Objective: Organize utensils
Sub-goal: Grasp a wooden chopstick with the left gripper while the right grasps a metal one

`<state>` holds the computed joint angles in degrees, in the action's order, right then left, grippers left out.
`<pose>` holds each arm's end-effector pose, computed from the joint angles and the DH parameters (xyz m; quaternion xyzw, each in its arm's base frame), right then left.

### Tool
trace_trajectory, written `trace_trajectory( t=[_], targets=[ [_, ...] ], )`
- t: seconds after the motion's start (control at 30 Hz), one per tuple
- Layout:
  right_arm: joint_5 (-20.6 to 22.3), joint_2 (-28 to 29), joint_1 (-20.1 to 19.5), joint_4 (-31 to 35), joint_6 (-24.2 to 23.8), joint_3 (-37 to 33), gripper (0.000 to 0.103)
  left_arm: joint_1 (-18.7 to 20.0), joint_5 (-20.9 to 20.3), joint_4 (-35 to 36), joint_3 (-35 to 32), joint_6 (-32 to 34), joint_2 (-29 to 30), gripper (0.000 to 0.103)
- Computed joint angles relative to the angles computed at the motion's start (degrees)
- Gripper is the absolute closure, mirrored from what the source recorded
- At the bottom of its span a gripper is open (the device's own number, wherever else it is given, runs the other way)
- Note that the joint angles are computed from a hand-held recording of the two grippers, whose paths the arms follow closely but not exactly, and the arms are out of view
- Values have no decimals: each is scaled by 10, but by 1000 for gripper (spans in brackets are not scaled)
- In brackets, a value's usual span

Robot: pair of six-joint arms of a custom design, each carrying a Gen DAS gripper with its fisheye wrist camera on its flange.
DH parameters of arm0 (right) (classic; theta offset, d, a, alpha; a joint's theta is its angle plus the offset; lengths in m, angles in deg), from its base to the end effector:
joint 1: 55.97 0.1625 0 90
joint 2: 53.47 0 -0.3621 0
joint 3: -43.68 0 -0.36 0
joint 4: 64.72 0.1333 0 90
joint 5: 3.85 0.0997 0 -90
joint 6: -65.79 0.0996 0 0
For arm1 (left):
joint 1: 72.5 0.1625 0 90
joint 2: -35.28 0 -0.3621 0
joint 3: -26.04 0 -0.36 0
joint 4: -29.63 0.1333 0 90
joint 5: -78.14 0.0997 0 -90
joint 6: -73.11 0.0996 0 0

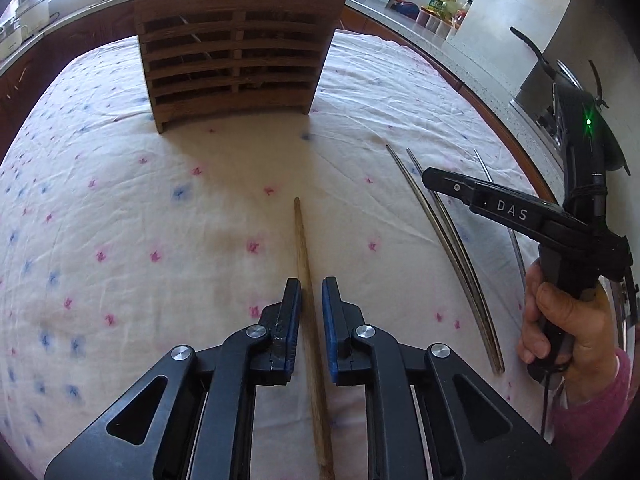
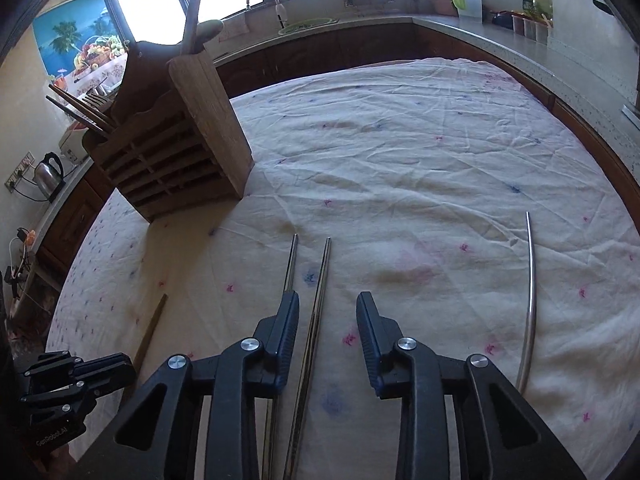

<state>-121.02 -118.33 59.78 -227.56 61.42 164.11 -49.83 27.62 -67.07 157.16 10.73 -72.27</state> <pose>0.2871 -0.3932 0.1383 0.2156 -0.9372 0.1865 0.2011 -0.1954 -0.2947 0.2613 0.0897 0.9280 -0.2438 0.2669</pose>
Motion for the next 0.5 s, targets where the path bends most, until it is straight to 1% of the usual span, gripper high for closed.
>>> trace_trajectory(
  t=[0.1,0.2,0.3,0.33,0.4,0.43,0.5],
  targets=[
    [-17,24,2,8,-16,-25,73,19,16,-9,-22,31,48,87],
    [-37,50,9,7,-39,-46,73,27,34,-10,-34,44,77,88],
    [-82,81,28,-19,-82,-56,74,23,51,-5,-32,45,84,89],
    [-88,85,31,-27,-90,-55,78,20,57,0,-30,42,83,93],
    [-78,82,30,-27,-92,-53,88,19,63,1,-26,41,75,97],
    [-75,79,28,-26,-88,-52,97,22,57,-12,-21,48,65,97],
    [-53,66,21,-12,-68,-49,98,24,42,-25,-15,49,41,98]
  ],
)
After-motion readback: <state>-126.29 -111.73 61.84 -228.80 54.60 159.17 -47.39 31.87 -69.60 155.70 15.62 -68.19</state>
